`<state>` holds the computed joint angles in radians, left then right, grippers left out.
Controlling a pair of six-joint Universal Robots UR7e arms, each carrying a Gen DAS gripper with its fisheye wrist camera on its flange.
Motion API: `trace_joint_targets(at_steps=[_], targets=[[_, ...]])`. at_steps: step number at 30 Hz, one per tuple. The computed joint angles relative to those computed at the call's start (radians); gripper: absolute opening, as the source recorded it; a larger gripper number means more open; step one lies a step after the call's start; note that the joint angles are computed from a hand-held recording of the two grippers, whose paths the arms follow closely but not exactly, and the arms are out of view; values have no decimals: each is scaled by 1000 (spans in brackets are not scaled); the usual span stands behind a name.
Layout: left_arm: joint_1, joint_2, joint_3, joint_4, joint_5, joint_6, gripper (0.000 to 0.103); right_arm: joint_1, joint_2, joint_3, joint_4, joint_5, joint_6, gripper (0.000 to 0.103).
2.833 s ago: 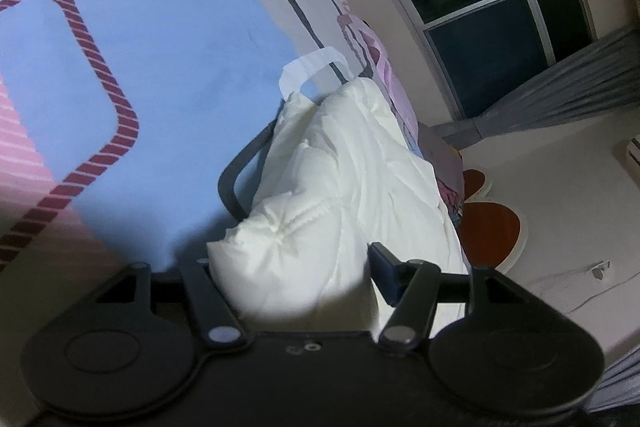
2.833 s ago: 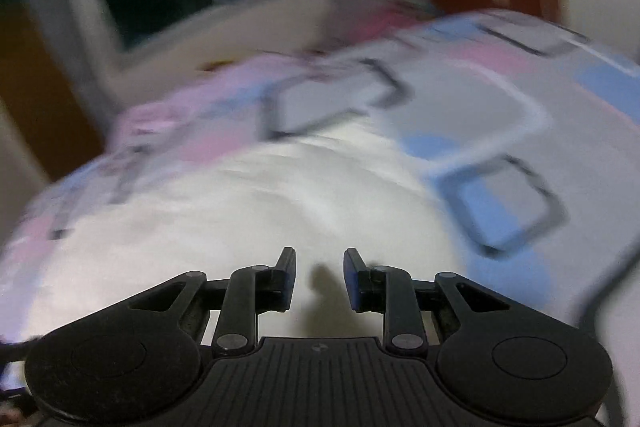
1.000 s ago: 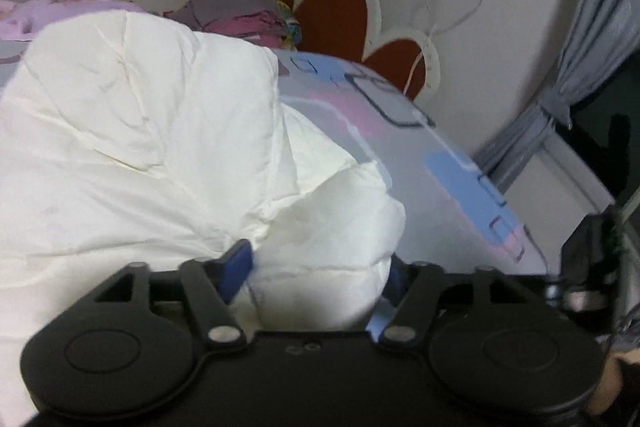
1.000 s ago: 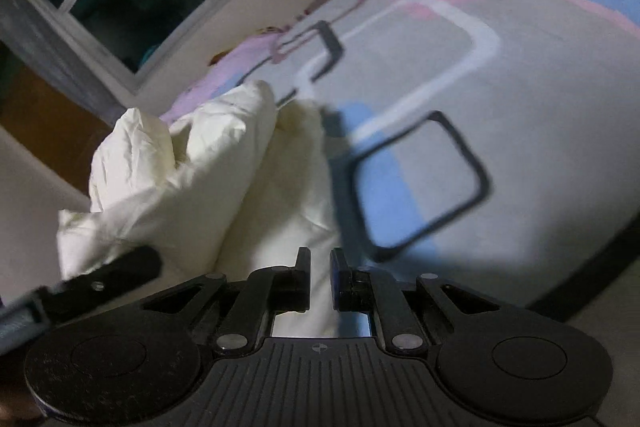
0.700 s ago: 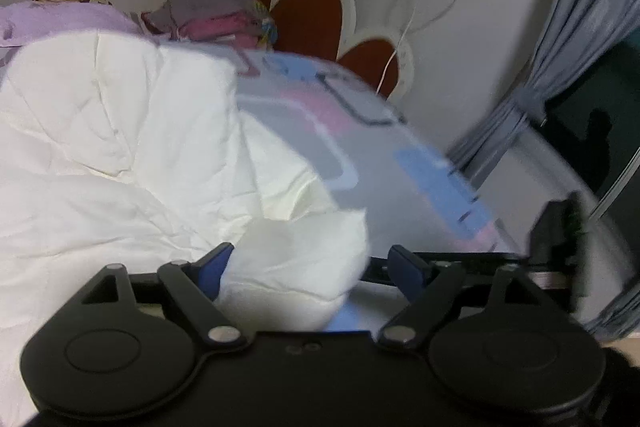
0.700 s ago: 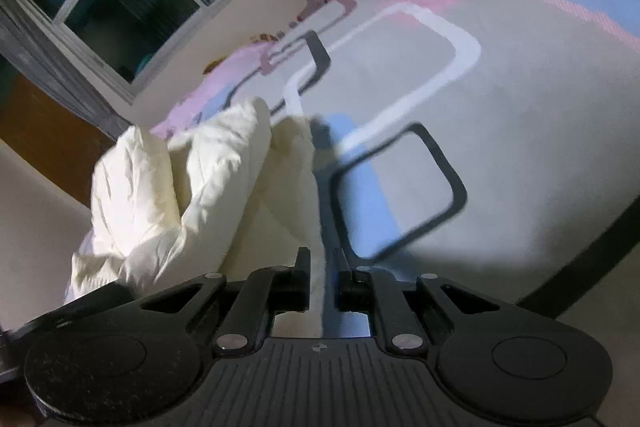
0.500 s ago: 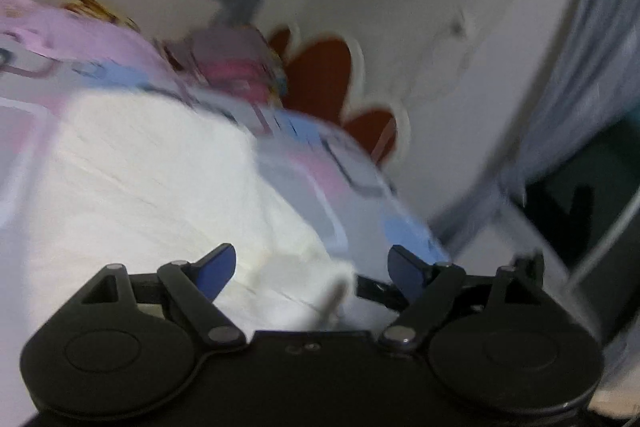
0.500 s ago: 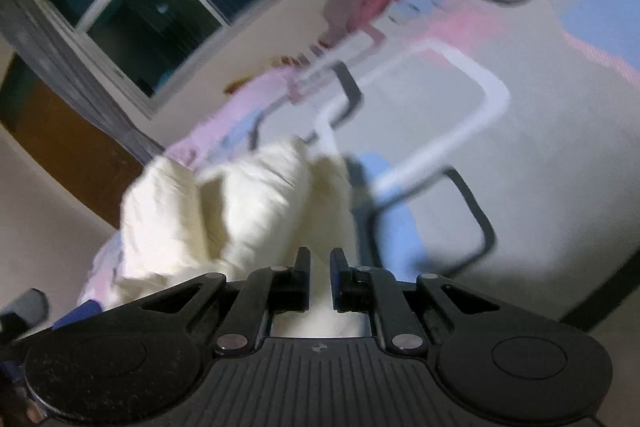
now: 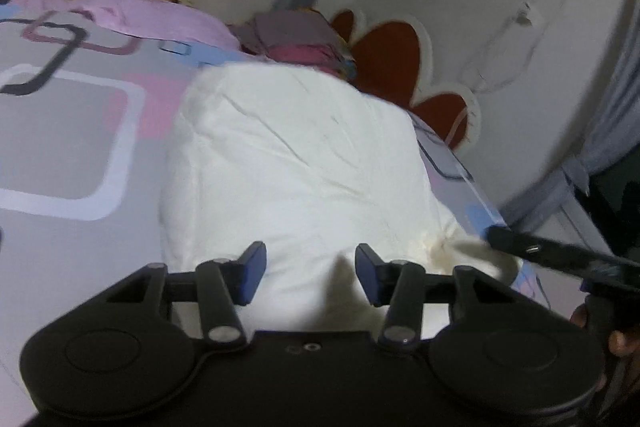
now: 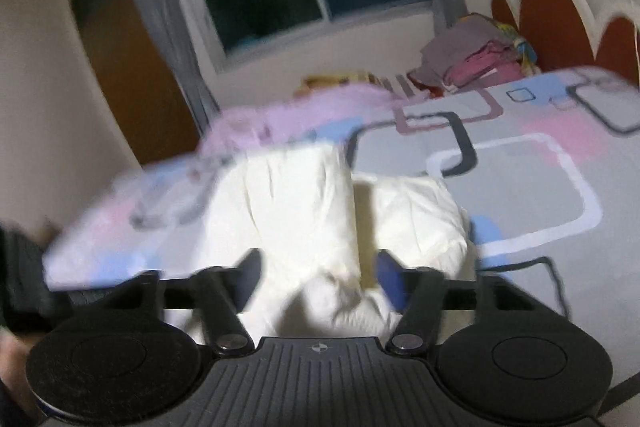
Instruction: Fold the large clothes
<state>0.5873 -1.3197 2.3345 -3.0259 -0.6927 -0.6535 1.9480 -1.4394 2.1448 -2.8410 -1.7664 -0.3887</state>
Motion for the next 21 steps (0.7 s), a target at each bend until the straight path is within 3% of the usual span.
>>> trace_joint_targets(at_steps=[2,6,12,19,20,21], targets=[[9,28,-7,-34,-23,44,47,17,24,12,-7,-112,-6,35],[37,80,-17,-124,-79,113,46,-22,33,56,-14,-184,38,33],[84,168,-60,-143,-126,137,43,-139,48,114,-50,-115,130,32],[33,125,-79,50,-37,68,47,-82,9,72,17,-136,125,36],[18,114,-79,84,-18,46,57,-80,0,68,10,-127,115,39],[2,103,-73,96,8,35,65,-69,-4,62,-1,-121,111,51]])
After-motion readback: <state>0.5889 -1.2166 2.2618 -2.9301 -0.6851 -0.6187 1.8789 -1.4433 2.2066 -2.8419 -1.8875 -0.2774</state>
